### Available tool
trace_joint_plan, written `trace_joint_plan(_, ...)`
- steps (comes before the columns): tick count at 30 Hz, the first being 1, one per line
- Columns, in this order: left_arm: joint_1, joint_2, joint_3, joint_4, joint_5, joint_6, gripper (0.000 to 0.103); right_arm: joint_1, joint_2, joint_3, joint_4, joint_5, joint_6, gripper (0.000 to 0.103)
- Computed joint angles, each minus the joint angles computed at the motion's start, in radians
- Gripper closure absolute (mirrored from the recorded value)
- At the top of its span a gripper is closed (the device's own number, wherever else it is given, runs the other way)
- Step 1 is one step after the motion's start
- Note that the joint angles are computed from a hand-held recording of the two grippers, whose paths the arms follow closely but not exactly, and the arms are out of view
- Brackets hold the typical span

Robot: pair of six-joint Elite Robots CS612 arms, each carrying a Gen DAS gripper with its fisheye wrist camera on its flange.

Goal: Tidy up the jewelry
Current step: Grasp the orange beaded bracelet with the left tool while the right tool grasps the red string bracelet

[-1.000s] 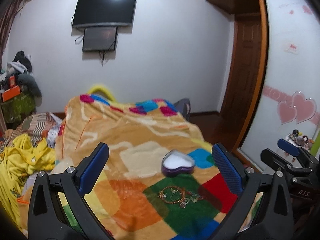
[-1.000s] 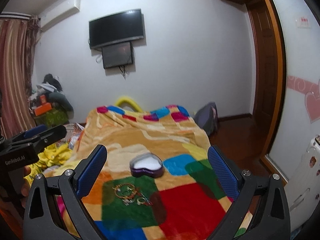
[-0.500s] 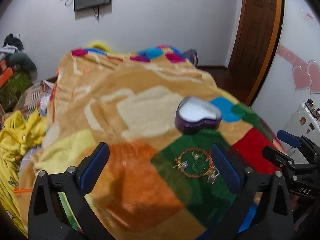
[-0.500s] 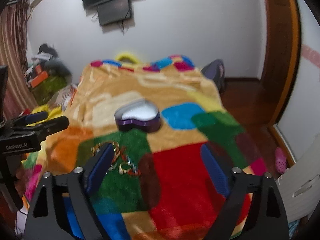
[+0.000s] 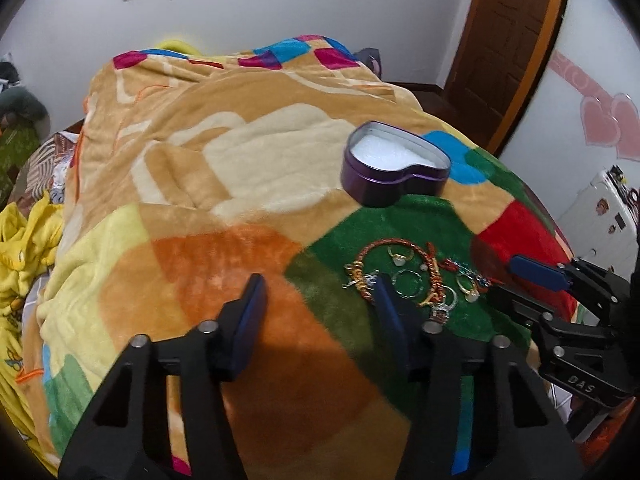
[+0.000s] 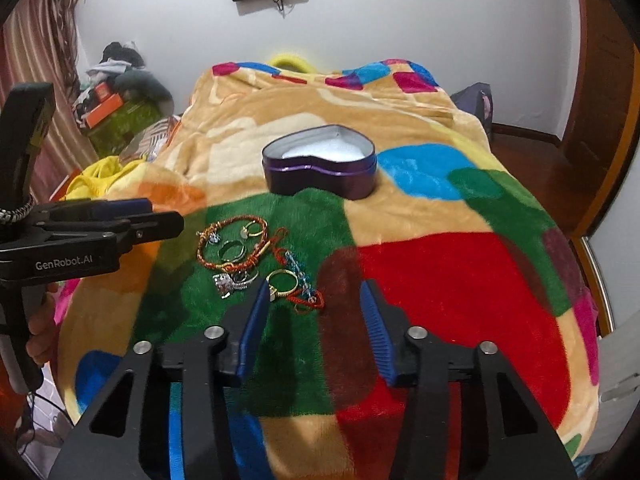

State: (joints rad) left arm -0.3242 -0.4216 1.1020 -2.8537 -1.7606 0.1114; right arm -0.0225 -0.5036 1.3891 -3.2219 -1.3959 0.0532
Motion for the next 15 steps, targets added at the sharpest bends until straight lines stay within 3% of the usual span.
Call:
trace_joint_plan(2, 0.000, 0.004, -0.012, 0.031, -0.021, 0.006, 0.065, -0.001, 0.002, -0.003, 0.009, -0.002, -0.004, 0.066)
trace_joint_plan(7, -0.001, 0.019, -0.044, 0.101, -0.052, 0.018, 0.078, -0.004, 0.007, -0.014, 0.029, -0.003, -0.016, 0.073)
trace_joint_plan(15, 0.002, 0.038, -0.073, 0.142, -0.092, -0.006, 0.080, -0.001, 0.020, -0.032, 0.041, 0.000, -0.036, 0.079)
